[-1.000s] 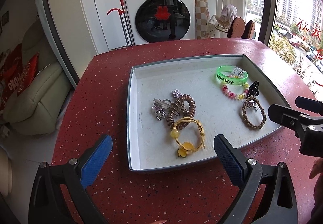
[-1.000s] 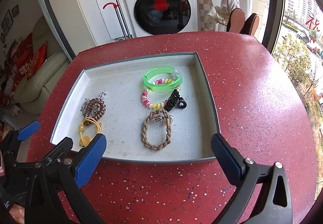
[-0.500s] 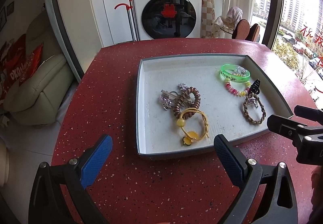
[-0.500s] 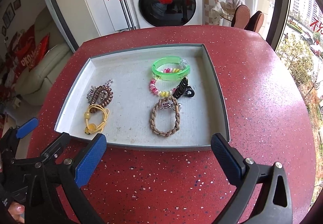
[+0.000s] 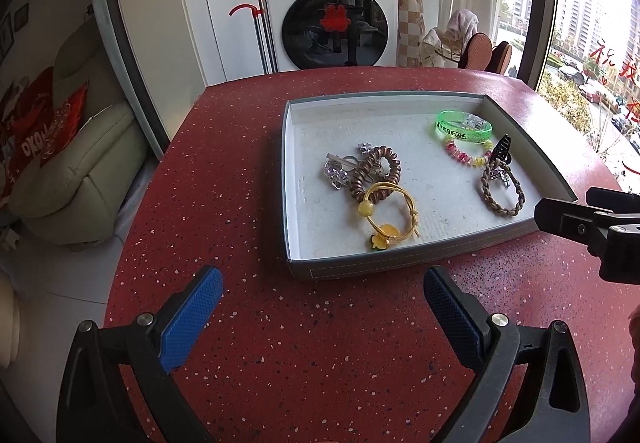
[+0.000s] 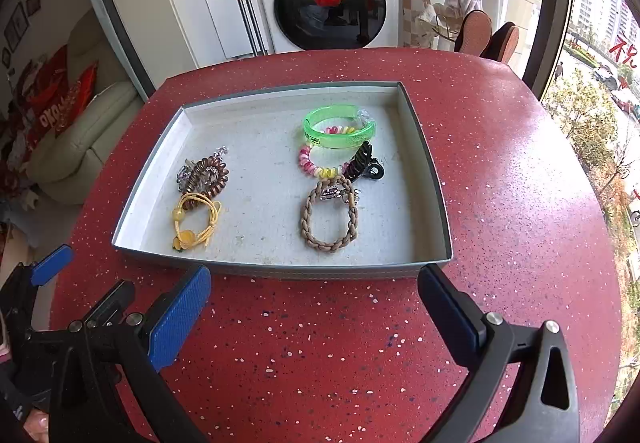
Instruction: Organize jewelry
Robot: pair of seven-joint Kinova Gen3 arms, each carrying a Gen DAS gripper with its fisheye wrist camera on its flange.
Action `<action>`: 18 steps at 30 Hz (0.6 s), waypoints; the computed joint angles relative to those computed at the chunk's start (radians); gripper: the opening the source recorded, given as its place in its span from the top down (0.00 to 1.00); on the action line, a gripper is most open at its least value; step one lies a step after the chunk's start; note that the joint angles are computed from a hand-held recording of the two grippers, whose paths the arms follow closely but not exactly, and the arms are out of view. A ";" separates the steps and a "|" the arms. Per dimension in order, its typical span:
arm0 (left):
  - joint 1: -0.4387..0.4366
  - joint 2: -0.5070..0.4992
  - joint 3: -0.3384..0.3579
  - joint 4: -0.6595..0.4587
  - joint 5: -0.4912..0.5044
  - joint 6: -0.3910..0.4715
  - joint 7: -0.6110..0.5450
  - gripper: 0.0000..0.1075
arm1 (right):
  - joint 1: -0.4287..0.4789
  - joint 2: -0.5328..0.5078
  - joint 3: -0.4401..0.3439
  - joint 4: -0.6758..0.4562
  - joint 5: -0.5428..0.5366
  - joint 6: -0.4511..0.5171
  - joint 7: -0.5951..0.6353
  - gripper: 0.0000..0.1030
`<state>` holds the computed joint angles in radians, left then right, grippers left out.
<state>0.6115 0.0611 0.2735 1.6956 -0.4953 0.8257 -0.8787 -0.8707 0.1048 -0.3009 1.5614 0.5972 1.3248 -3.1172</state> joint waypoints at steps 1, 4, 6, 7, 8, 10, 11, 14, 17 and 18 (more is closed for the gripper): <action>0.000 -0.005 0.000 0.005 0.004 0.000 -0.001 0.04 | -0.004 -0.002 -0.002 0.003 0.003 0.001 -0.008 0.00; -0.006 -0.028 0.003 0.033 0.015 -0.010 -0.001 0.04 | -0.020 -0.007 -0.012 0.010 0.014 0.015 -0.038 0.00; -0.014 -0.041 0.008 0.052 0.031 -0.011 -0.003 0.04 | -0.031 -0.012 -0.021 0.018 0.019 0.020 -0.065 0.00; -0.018 -0.046 0.011 0.059 0.041 -0.009 -0.006 0.04 | -0.037 -0.015 -0.025 0.023 0.023 0.022 -0.079 0.00; -0.022 -0.051 0.014 0.067 0.049 -0.006 -0.005 0.04 | -0.043 -0.016 -0.030 0.027 0.025 0.026 -0.094 0.00; -0.027 -0.063 0.022 0.083 0.059 -0.002 0.001 0.04 | -0.060 -0.014 -0.041 0.030 0.035 0.041 -0.122 0.00; -0.030 -0.070 0.026 0.094 0.063 -0.005 0.005 0.04 | -0.070 -0.012 -0.047 0.031 0.041 0.050 -0.135 0.00; -0.037 -0.094 0.042 0.127 0.065 -0.011 0.029 0.04 | -0.103 0.001 -0.058 0.029 0.059 0.082 -0.172 0.00; -0.046 -0.111 0.055 0.146 0.076 -0.013 0.030 0.04 | -0.133 0.008 -0.063 0.031 0.068 0.102 -0.198 0.00; -0.049 -0.115 0.061 0.151 0.073 -0.011 0.035 0.04 | -0.143 0.009 -0.065 0.033 0.071 0.109 -0.209 0.00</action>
